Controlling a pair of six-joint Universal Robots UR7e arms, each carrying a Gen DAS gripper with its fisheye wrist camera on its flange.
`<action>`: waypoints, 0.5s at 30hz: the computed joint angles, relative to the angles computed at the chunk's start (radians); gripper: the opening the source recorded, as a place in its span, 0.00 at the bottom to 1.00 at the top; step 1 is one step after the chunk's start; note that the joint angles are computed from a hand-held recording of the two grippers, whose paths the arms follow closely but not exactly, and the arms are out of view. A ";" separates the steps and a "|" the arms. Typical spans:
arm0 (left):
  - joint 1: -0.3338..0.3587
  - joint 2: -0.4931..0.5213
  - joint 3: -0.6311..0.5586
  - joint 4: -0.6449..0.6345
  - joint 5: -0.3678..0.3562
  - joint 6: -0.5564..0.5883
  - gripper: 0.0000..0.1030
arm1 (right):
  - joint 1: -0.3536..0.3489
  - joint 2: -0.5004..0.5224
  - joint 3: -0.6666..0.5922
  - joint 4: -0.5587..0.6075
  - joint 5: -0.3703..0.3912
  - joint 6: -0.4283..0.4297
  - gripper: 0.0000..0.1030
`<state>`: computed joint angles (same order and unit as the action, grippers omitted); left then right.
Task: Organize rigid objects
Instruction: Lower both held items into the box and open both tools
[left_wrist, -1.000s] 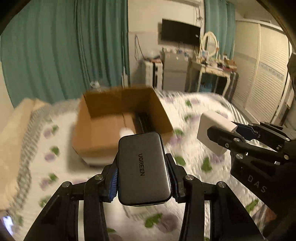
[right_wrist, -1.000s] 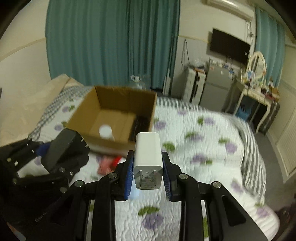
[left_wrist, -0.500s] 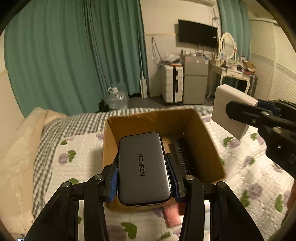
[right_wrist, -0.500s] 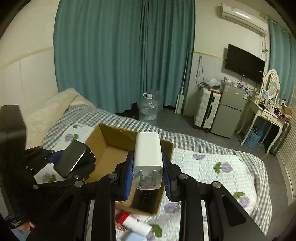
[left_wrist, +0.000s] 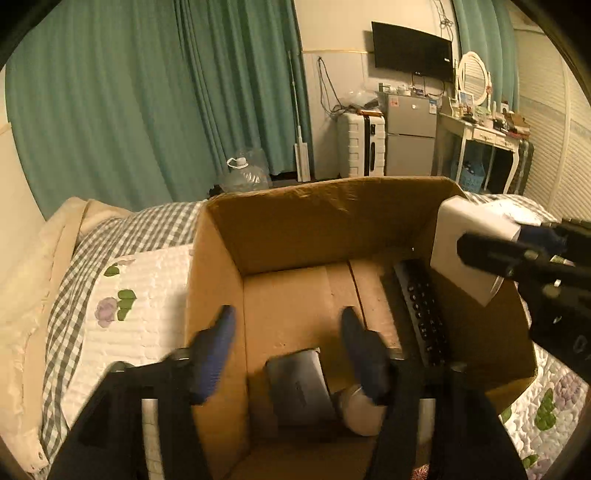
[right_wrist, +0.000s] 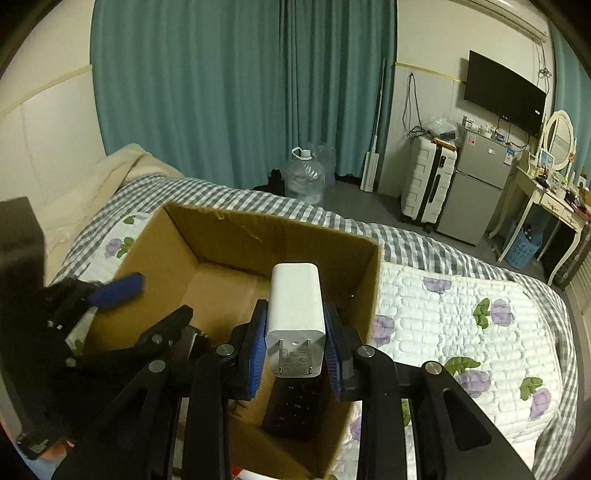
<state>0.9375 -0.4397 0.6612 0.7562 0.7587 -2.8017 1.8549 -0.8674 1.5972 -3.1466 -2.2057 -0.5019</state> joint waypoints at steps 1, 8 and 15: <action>0.002 0.003 -0.012 0.009 0.003 -0.006 0.62 | 0.000 0.002 -0.004 0.000 0.001 0.000 0.26; 0.000 -0.010 -0.010 0.032 0.020 -0.034 0.62 | -0.009 0.045 -0.074 0.052 0.031 0.014 0.26; -0.012 -0.042 0.038 0.009 0.023 -0.037 0.62 | -0.029 0.070 -0.092 0.041 0.063 0.038 0.55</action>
